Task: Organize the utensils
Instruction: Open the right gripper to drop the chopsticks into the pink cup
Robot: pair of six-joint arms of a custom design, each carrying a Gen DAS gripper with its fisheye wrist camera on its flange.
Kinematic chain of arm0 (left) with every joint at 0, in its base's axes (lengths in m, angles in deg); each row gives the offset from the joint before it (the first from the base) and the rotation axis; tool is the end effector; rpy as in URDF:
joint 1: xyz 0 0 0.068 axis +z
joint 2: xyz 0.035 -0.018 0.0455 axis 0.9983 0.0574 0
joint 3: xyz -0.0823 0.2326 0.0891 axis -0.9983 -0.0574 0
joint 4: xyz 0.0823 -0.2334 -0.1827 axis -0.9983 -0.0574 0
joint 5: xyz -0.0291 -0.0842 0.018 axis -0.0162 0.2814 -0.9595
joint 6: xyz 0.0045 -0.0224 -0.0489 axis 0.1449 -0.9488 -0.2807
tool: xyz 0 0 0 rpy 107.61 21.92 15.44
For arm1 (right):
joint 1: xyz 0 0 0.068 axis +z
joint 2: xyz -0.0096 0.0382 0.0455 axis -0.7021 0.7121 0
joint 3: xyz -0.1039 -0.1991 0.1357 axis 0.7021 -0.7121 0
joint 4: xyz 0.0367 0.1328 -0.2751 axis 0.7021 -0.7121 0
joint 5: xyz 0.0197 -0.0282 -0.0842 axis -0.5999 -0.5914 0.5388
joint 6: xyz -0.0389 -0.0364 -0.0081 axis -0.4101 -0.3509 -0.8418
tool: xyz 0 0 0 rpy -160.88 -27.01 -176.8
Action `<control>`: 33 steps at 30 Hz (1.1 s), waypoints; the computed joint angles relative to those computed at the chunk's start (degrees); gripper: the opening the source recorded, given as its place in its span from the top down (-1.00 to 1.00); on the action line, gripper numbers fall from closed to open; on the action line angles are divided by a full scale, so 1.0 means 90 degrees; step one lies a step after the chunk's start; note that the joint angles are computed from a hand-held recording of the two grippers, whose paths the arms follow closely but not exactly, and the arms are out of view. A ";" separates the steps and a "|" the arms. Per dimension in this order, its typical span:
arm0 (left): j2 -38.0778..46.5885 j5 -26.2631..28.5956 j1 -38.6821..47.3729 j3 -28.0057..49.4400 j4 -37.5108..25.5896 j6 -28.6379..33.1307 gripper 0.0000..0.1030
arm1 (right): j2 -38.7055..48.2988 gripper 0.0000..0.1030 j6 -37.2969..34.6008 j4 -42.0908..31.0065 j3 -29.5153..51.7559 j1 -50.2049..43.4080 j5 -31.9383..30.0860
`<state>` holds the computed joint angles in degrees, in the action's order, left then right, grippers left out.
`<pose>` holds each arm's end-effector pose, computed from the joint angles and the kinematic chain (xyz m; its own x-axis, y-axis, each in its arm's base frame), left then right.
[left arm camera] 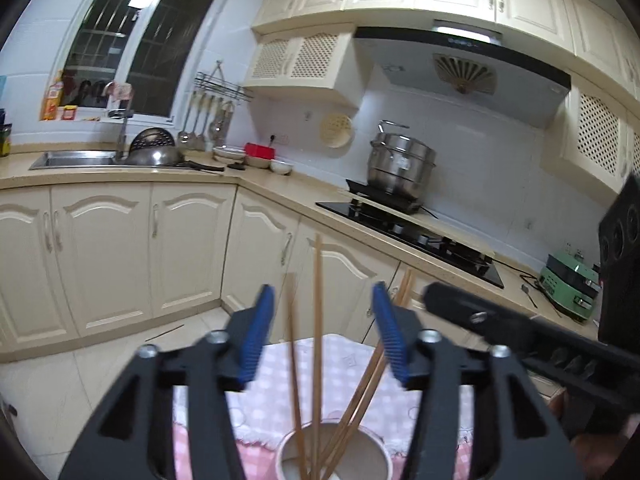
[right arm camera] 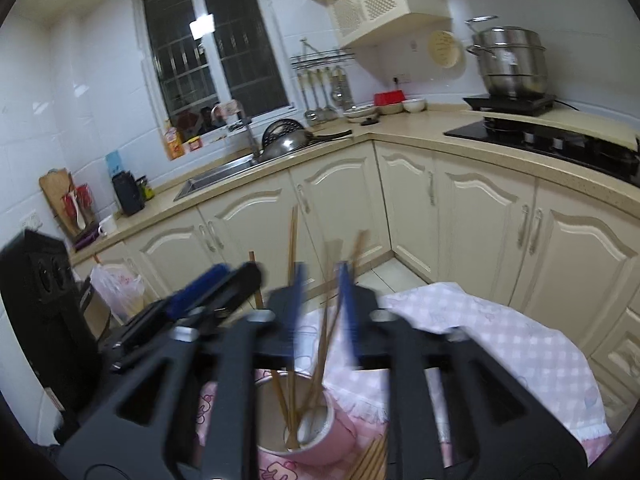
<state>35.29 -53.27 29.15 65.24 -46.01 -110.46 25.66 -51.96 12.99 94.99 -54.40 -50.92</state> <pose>0.1615 -0.1976 0.2338 -0.2433 -0.3055 -0.9206 -0.1634 0.9485 -0.2715 0.2594 -0.0160 0.2813 -0.4768 -0.0839 -0.8750 -0.6538 0.6992 0.2892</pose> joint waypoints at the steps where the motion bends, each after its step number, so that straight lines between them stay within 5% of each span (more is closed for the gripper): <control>1: -0.0157 -0.0028 -0.0052 -0.0007 -0.0262 -0.0117 -0.38 | -0.0037 -0.65 0.0124 0.0108 -0.0018 -0.0225 -0.0197; 6: -0.0263 -0.0612 -0.0550 0.0485 -0.1869 -0.0789 -0.82 | 0.0048 -0.86 -0.0040 -0.0263 0.0277 -0.0706 -0.0450; 20: 0.0508 -0.0848 -0.1559 0.2058 -0.5694 -0.3461 -0.82 | 0.0329 -0.88 -0.1622 -0.2276 0.0987 -0.1351 -0.0267; 33: 0.1046 -0.0298 -0.2135 0.2041 -0.6377 -0.4568 -0.82 | 0.0793 -0.88 -0.3472 -0.3815 0.0935 -0.2104 0.0414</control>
